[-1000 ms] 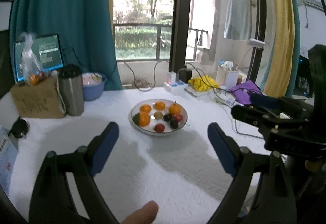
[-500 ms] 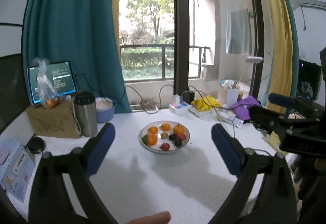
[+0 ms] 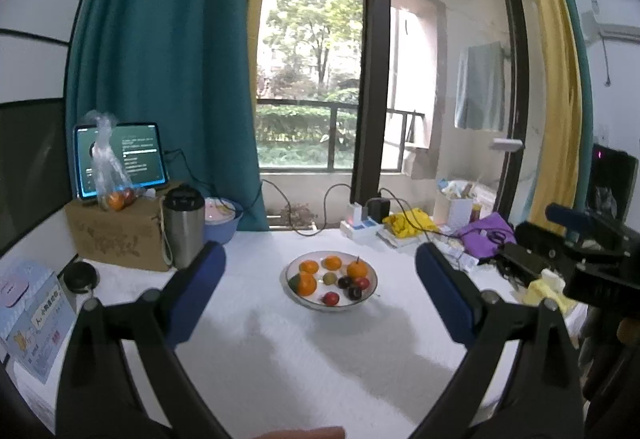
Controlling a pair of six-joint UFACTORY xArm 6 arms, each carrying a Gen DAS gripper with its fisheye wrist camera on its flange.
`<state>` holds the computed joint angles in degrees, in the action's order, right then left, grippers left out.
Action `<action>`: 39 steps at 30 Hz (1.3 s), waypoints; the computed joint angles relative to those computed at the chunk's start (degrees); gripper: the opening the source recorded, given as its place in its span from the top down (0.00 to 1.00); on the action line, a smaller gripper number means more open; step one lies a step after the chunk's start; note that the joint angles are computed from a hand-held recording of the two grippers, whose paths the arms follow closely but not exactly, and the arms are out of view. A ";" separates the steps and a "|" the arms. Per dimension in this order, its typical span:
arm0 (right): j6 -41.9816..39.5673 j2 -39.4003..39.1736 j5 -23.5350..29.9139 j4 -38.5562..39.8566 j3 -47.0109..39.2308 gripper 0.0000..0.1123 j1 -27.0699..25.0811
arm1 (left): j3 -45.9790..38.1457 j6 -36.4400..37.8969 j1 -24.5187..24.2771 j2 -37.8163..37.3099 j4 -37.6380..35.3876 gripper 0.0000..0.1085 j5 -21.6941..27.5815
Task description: Organize fruits
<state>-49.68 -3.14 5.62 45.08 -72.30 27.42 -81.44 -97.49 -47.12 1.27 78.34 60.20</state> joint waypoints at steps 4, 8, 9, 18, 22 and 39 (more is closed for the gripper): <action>0.82 -0.02 -0.18 -0.66 0.16 0.26 -0.07 | 0.82 -1.65 -0.06 -0.64 0.49 0.11 -0.03; 1.12 -0.03 -0.14 -0.97 0.19 0.26 -0.08 | 0.88 -1.89 0.10 -0.67 0.08 0.11 -0.36; 1.08 -0.02 -0.23 -0.86 0.18 0.26 -0.05 | 0.88 -1.98 0.09 -0.68 0.09 0.11 -0.40; 0.54 0.03 -0.65 -0.11 0.20 0.26 0.16 | 1.01 -2.43 -0.11 -0.77 0.68 0.11 -0.46; 0.58 0.02 -0.74 -0.15 0.24 0.26 0.20 | 1.01 -2.49 -0.12 -0.76 0.68 0.11 -0.45; 1.90 -0.07 -0.62 -1.61 0.58 0.26 0.28 | 0.91 -2.76 -0.44 -0.62 0.70 0.11 -0.13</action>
<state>-47.78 -3.21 5.00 43.47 -71.72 27.70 -80.53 -100.25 -47.56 0.65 79.05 60.07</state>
